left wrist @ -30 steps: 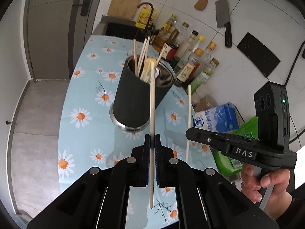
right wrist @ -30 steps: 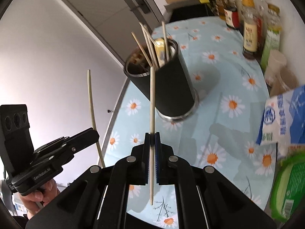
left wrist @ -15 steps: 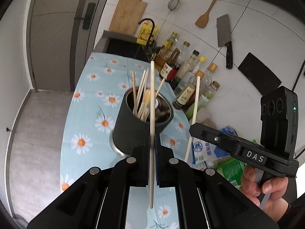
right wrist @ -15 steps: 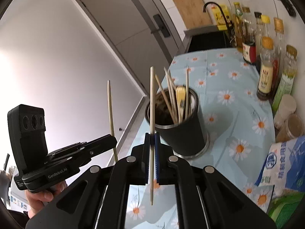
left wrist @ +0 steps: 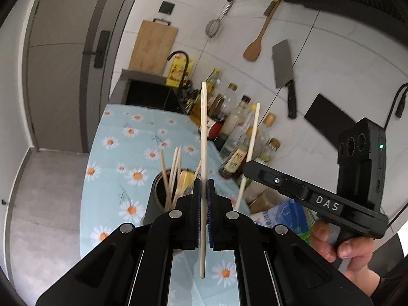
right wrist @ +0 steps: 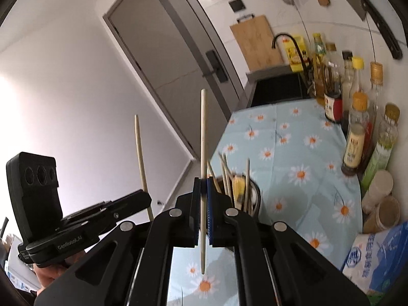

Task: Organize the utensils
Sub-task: 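Lower both chopsticks into the black cup with both tools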

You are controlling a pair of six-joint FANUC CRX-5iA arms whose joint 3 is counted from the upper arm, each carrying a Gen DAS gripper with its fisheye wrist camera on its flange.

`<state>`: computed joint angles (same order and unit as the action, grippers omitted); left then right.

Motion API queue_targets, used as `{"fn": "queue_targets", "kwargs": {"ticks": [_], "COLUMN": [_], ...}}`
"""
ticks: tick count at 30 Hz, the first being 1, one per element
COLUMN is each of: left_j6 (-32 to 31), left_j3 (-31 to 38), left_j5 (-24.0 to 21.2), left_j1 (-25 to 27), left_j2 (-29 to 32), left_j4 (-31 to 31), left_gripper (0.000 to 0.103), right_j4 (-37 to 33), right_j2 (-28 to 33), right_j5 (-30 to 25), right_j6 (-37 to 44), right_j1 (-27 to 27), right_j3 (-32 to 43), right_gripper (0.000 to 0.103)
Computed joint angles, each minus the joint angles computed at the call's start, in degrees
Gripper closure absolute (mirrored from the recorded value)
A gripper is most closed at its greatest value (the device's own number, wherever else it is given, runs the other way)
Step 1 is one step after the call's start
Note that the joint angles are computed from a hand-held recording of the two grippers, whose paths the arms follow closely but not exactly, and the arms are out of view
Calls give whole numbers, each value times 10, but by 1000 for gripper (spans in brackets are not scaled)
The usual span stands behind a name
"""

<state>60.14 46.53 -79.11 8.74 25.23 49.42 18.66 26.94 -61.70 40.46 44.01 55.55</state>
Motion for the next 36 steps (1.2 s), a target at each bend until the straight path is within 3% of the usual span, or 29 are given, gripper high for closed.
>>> {"fn": "queue_targets", "kwargs": {"ticks": [7,11,20,26,36], "left_j6": [-16,-23,-57,-107,-156], "left_j3": [37,51,32,-17,-80], "left_j5": [22,26,78,140,180], "left_j1": [-7,-11,-23,-33,-44], "left_j2": [28,42,49,25,13], "left_j4": [28,42,89,98,131], "left_gripper": [100,100,100,100,99], "right_j4": [27,35,75,99,107], "right_j2": [16,44,42,38,40], "right_j5": [24,9,63,86,105], "right_j6": [-4,23,16,-2,-21], "right_j1": [-8,-10,-18,-24,-33], "right_j3": [21,68,41,16,-9], "right_gripper": [97,97,97,97,97]}}
